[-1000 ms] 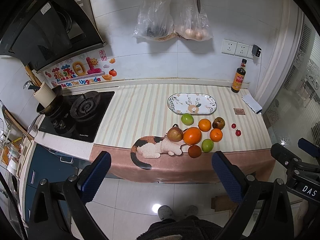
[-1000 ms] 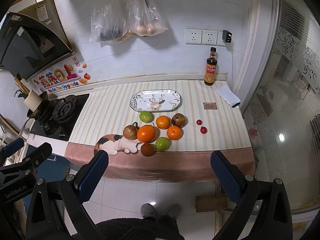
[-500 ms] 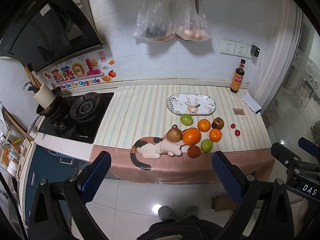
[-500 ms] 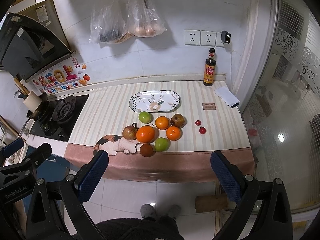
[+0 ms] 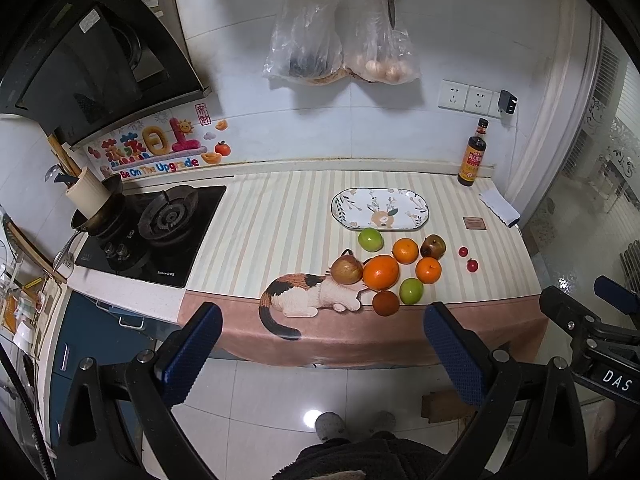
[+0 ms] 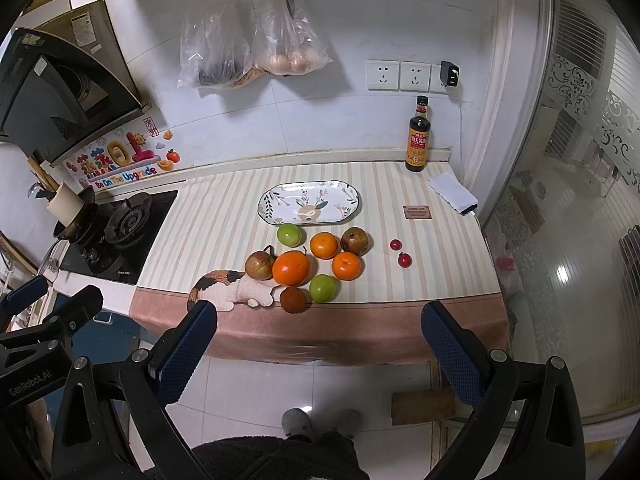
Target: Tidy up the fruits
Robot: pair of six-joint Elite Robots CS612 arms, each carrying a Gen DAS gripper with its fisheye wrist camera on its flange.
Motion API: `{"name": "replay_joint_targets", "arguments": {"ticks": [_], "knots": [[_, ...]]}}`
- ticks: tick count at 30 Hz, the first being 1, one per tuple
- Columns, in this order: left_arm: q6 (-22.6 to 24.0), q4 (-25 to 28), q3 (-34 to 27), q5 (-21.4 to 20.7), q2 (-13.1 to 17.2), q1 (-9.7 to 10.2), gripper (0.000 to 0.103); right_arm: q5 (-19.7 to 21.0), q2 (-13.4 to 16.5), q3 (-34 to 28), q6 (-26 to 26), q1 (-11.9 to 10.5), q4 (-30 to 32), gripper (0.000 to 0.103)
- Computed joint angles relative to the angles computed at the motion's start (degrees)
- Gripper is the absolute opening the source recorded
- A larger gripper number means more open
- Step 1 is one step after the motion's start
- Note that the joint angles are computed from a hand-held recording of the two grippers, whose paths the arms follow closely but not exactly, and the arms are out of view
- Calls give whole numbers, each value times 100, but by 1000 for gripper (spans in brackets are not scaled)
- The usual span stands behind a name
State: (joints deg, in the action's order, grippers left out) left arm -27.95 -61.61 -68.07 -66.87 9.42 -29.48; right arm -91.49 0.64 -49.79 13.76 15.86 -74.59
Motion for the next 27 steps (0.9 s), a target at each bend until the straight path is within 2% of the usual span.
{"name": "replay_joint_targets", "arguments": {"ticks": [7,27], "knots": [[-13,-86,175,5,-79,-29,103,2,2,-7,1,-2,6,103],[-17,-104,180,11,-90,-40,103,6,-6,-34,24,-13,10,103]]}}
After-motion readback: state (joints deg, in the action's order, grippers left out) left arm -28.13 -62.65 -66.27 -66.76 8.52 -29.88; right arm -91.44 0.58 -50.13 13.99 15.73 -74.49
